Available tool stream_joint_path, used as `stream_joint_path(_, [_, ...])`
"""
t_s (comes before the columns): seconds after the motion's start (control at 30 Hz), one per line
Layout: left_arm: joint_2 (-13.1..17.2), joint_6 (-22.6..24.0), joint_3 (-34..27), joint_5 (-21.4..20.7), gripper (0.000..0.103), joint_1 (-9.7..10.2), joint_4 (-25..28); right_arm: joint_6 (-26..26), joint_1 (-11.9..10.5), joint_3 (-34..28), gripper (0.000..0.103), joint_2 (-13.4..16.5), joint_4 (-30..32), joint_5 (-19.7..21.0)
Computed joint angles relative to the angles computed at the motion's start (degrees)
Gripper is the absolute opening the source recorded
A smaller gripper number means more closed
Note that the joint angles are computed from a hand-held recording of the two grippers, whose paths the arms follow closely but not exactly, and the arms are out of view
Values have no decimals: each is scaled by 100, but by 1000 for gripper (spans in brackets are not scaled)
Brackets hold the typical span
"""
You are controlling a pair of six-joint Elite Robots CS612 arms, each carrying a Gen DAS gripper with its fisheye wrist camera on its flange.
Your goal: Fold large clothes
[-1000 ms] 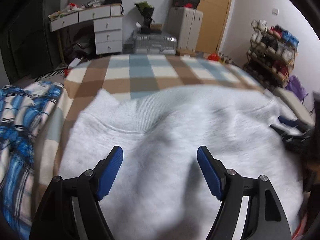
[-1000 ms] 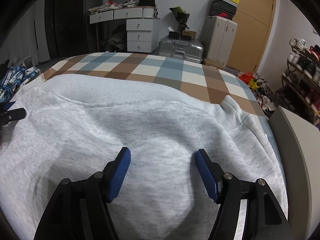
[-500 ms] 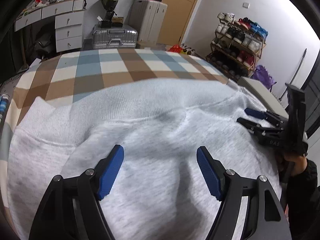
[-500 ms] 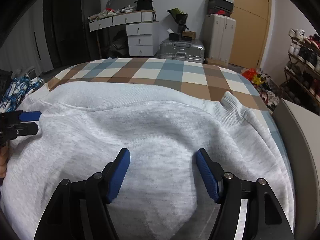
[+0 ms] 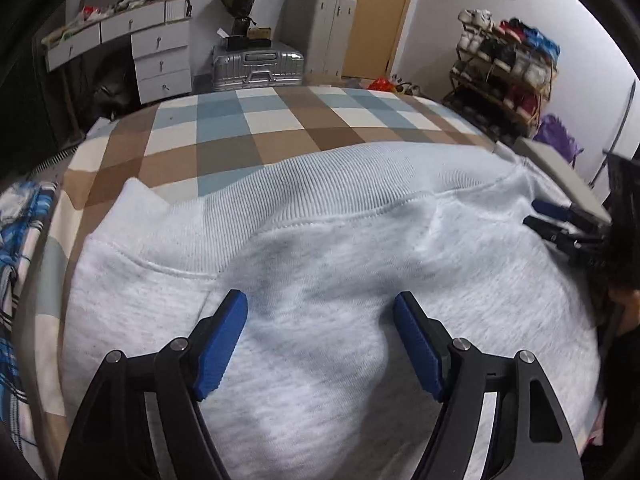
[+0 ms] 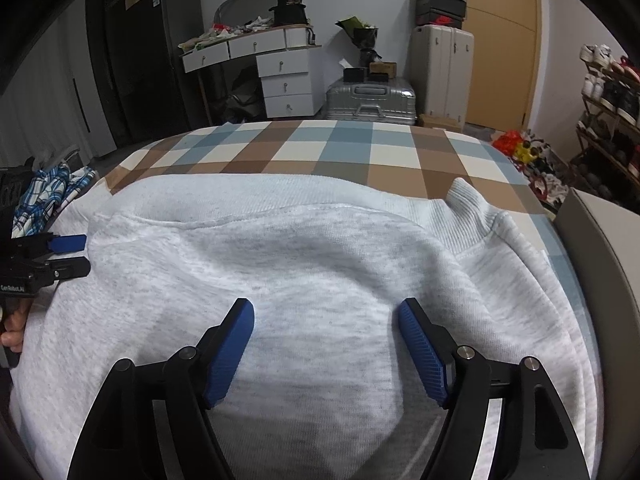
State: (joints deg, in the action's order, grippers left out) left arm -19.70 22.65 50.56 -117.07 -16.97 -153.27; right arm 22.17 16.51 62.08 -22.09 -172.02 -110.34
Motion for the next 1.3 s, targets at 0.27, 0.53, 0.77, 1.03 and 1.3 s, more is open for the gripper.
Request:
stream_joint_path(0.27, [-375,-30,631,-250,72,-18,-897,44,-21,30,78,-13,-60,99])
stream_joint_path(0.53, [171,85,-303,475,72,-308,-365,68,-52,74,81,-23,-166,247])
stream_joint_path(0.77, [73,239,-101,843,78,-374,-426,60,-30,56,82,-21,-123,169])
stream_joint_path(1.03, [106,83,-210,614,80,-335,-263,-109,36,323,82,-337,-458,-233])
stream_joint_path(1.3, [109,53,-224,544,80,-321,-229,985,-332,-393,46,55,999,486])
